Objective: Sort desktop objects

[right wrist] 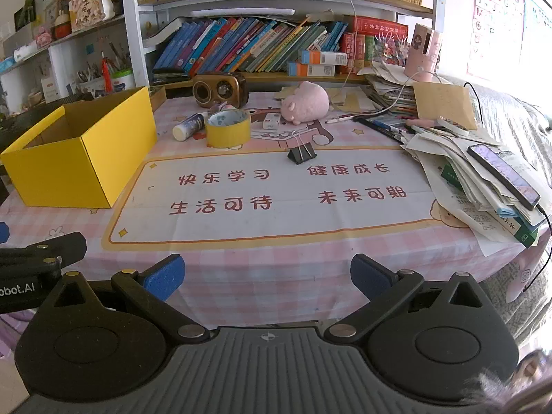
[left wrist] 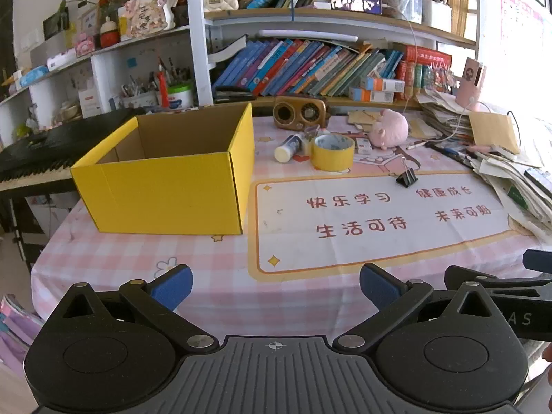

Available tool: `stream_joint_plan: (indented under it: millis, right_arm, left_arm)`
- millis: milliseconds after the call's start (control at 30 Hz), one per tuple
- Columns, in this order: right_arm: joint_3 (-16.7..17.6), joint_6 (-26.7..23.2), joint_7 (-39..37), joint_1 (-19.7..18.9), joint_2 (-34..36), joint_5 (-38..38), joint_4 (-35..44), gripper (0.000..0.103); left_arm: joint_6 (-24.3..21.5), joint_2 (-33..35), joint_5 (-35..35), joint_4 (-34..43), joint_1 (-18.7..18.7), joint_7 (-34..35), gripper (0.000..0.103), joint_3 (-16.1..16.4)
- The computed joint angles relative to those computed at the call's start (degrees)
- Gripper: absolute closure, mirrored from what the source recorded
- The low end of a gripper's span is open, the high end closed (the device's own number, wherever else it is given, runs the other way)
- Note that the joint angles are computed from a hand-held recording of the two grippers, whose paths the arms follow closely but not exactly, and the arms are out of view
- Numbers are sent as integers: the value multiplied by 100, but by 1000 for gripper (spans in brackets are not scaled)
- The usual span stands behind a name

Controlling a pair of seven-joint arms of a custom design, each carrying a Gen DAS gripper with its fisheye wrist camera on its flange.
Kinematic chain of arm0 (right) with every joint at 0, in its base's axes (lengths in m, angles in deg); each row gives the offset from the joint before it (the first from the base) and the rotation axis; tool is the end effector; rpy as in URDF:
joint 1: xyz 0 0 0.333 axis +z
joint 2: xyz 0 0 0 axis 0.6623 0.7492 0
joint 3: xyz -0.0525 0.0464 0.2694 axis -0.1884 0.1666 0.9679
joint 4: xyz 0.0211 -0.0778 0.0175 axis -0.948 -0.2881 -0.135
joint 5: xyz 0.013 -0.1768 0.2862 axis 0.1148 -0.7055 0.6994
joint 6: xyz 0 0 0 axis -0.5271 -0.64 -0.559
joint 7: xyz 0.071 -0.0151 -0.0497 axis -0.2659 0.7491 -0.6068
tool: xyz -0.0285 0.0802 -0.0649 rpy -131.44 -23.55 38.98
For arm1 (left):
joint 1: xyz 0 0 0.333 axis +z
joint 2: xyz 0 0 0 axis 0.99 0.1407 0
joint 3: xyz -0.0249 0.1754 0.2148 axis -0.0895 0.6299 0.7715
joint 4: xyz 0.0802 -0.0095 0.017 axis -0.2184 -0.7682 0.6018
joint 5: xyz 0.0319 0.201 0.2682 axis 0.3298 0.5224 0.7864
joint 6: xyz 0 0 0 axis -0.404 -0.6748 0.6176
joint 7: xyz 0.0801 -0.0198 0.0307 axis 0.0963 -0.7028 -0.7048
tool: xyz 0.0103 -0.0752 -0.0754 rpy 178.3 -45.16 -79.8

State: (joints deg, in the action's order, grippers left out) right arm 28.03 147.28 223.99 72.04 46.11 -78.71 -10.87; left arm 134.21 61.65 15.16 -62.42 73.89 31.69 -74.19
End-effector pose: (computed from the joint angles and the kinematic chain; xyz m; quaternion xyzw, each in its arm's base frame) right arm 0.6118 0.3110 0.5227 -0.5741 0.6992 -0.3176 0.2839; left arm 0.6433 -0.1226 0.5314 -0.5573 0.7058 -0.3291 0.2879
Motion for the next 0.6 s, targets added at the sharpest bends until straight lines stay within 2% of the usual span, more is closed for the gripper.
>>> stream_joint_plan:
  millis: [600]
  right_arm:
    - [26, 64, 94, -2, -105, -70, -187, 0]
  left_arm:
    - [36, -36, 55, -69, -21, -47, 0, 14]
